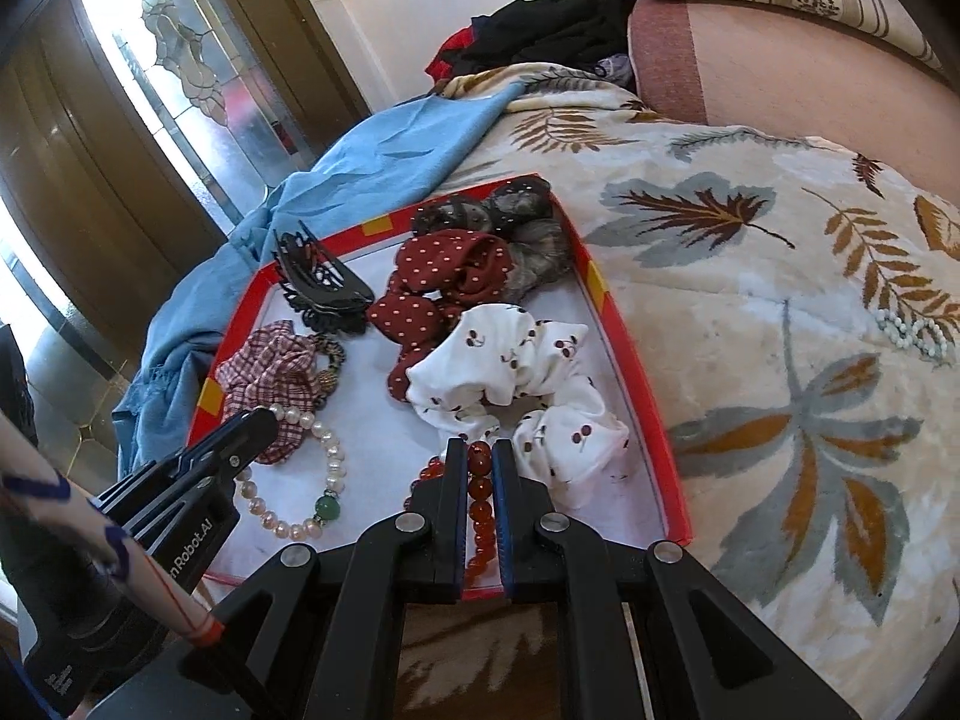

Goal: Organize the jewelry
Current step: 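Open both grippers to drop the bracelets into the box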

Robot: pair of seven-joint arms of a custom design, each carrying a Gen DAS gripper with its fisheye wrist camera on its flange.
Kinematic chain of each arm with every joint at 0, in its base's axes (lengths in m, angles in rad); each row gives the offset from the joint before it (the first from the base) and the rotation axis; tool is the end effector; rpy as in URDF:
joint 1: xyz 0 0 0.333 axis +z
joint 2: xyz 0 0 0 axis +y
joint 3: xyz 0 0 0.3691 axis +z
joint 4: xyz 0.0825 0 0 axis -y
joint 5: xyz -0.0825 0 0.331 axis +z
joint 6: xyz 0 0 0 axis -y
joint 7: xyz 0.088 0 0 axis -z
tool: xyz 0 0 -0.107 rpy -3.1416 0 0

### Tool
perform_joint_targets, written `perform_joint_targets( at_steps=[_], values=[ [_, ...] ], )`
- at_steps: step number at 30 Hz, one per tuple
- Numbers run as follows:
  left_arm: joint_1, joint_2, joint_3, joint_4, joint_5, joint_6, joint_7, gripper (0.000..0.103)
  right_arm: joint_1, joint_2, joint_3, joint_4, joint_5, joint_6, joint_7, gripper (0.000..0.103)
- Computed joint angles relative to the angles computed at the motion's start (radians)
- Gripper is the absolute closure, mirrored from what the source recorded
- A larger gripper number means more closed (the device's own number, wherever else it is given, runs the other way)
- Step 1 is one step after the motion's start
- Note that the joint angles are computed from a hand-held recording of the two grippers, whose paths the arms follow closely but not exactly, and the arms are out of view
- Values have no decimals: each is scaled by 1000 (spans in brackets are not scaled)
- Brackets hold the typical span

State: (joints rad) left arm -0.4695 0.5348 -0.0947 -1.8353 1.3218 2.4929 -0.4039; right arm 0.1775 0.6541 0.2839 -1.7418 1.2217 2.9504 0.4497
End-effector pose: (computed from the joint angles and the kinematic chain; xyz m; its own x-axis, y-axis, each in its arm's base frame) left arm 0.5480 -0.3431 0.3320 0.3520 -0.9357 0.0243 -0.6508 -0.2634 -0.7121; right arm 0.6438 0.2105 0.3171 0.4058 -0.8397 -0.3609 -0.7885 -0.1220 -0.6028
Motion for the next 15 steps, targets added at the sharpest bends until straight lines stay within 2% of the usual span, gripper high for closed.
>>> perform_joint_targets(
  at_steps=[11, 14, 15],
  values=[
    [-3, 13, 2, 13, -22, -12, 13, 93, 9, 3, -10, -12, -39, 40, 41, 94],
    [-6, 13, 4, 12, -23, -13, 13, 91, 7, -1, -7, -22, -47, 48, 48, 93],
    [-6, 13, 5, 11, -22, -13, 11, 86, 6, -2, -7, -24, -51, 48, 51, 93]
  ],
)
